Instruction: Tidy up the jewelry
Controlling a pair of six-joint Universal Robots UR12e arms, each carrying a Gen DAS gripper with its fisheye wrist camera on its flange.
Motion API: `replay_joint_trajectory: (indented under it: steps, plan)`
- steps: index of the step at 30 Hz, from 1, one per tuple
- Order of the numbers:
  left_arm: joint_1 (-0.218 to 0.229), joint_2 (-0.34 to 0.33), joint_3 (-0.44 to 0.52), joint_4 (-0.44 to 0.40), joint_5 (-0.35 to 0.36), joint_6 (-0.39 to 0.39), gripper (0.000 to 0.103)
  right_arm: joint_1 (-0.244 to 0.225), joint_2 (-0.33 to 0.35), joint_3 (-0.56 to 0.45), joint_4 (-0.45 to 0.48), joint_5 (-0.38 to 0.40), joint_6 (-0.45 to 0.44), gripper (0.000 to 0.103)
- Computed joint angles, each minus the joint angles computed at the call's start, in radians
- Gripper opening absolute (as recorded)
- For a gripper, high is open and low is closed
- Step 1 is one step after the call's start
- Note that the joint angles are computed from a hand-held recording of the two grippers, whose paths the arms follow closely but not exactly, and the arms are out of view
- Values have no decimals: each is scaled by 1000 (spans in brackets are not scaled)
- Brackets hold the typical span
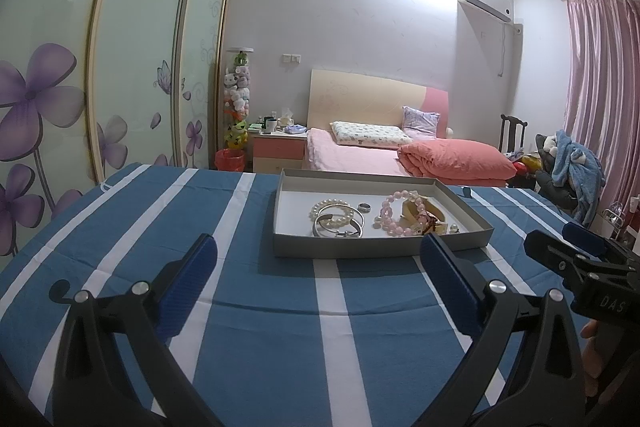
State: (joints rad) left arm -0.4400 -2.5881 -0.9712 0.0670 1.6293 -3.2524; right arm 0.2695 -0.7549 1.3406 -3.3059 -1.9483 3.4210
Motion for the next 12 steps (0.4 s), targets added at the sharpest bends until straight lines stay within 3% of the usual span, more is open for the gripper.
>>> replay_joint_trajectory:
  steps: [12]
  plan:
    - [-2, 0, -1, -4, -2, -4, 99, -2, -2, 2, 1, 2, 0, 101]
